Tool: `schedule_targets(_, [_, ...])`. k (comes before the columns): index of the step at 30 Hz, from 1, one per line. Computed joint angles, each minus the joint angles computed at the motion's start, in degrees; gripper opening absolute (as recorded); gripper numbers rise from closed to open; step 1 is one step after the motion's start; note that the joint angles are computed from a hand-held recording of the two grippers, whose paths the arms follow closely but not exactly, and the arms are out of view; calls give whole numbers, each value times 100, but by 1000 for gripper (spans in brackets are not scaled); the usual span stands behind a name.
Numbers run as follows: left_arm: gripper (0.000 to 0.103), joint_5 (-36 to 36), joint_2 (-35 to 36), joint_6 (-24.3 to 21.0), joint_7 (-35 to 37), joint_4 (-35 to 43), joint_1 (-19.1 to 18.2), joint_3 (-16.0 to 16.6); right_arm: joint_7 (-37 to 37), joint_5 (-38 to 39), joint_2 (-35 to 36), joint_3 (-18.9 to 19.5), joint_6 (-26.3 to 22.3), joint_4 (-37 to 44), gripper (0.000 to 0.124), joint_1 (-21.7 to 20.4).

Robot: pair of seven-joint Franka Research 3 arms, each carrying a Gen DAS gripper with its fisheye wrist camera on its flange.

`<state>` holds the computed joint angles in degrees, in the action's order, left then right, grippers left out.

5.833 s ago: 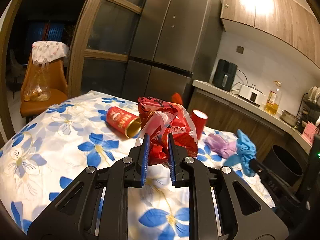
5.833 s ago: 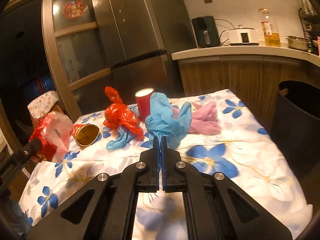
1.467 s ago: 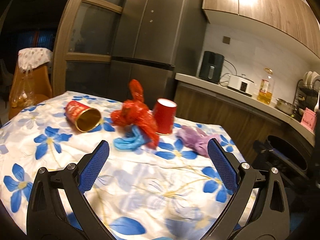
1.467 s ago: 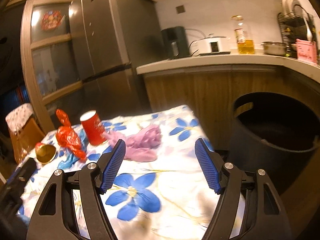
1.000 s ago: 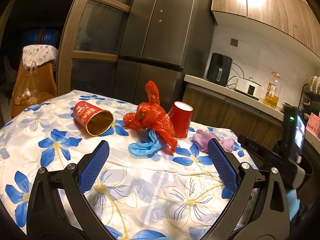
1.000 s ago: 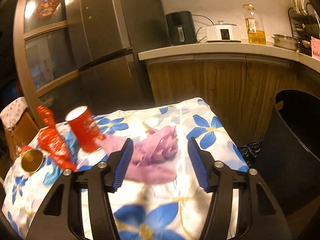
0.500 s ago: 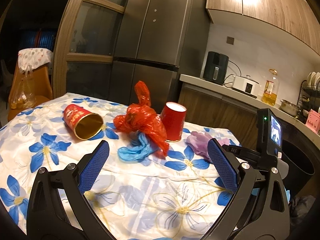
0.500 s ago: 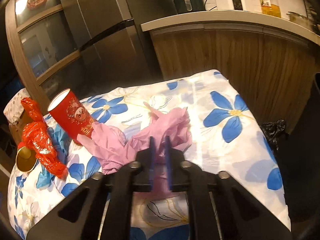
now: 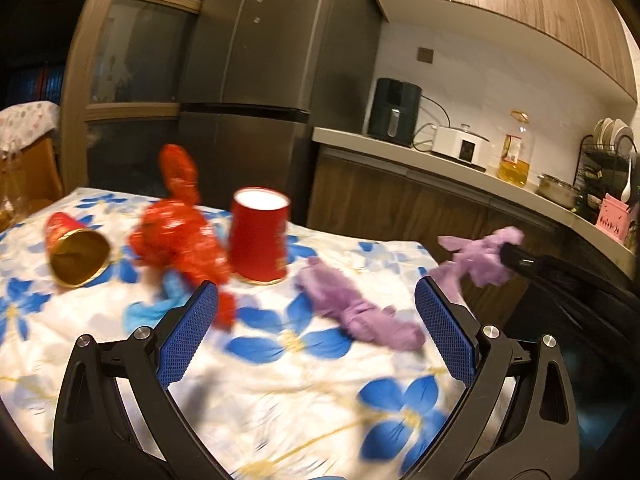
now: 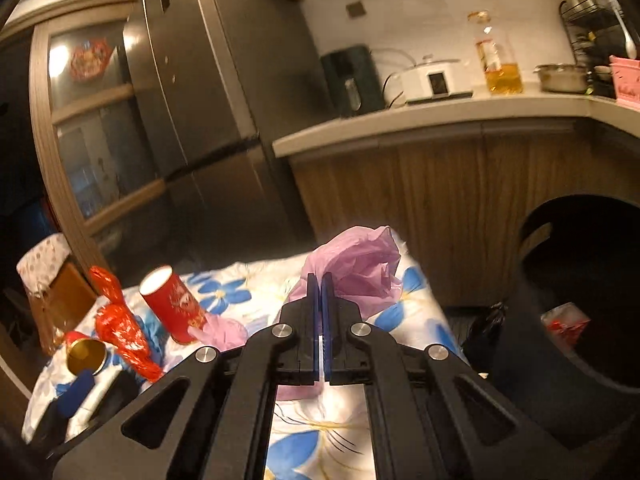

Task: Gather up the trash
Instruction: 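Grasp a pink glove with the right tool while the left tool grasps the other pink glove, then carry both pink gloves over the black bin with both tools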

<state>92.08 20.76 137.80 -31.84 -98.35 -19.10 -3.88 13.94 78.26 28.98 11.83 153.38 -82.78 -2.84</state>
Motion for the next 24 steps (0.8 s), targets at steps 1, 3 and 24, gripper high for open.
schedule_targets(1, [97,-29,108,72,51,142,26,-1,-150,136,-87,36,-49,-94,2,-85])
schedule_targets(3, [97,-279,415,239,302,540,85,26,-468,444,-258,47,-126,-284,2,-202])
schedule_targets(24, [17,-3576,1697,1013,3306,2040,40,522,-1338,1521,-882,-582,-572,-933,2,-104])
